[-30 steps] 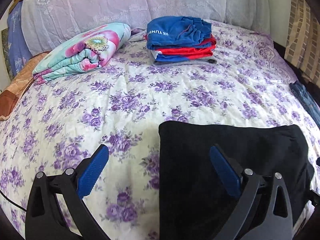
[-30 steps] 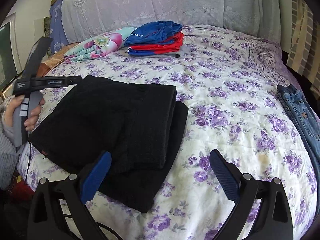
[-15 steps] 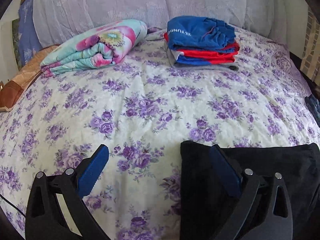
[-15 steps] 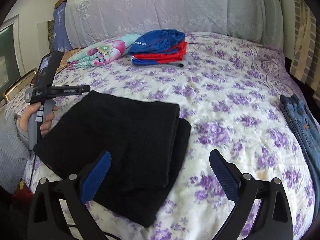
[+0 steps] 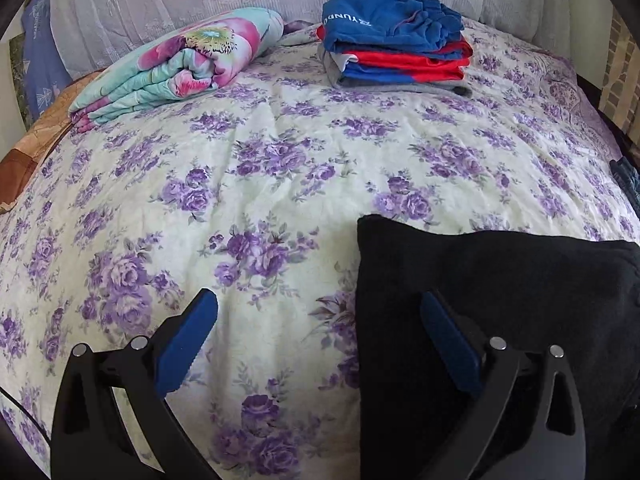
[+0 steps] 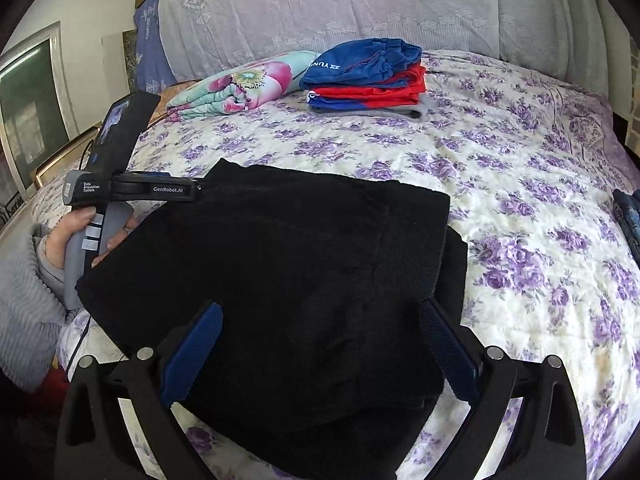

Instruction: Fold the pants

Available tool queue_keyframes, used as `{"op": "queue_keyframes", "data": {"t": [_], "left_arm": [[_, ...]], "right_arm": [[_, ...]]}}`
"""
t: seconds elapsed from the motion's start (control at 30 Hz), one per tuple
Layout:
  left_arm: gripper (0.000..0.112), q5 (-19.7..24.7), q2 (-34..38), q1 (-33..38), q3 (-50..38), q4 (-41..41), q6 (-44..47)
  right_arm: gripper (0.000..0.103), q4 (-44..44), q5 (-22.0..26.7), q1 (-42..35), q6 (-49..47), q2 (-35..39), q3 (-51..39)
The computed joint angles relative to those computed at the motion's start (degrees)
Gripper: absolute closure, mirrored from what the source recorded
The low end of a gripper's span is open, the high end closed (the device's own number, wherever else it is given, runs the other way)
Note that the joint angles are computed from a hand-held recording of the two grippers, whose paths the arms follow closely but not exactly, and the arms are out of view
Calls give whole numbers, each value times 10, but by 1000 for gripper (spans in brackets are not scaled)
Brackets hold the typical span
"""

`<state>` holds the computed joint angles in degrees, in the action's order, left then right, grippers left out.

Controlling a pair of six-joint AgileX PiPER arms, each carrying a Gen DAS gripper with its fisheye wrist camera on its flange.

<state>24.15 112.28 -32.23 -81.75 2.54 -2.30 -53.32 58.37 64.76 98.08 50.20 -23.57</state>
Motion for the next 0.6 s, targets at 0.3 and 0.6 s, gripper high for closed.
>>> {"op": "queue_keyframes", "data": {"t": [0.3, 0.6], "left_arm": [[13, -41, -48, -18, 56, 182, -177], [13, -63, -90, -9, 113, 194, -194]], "right_arm": [[4, 49, -35, -42, -31, -67, 17], [4, 56, 50, 7, -8, -116, 22]]}}
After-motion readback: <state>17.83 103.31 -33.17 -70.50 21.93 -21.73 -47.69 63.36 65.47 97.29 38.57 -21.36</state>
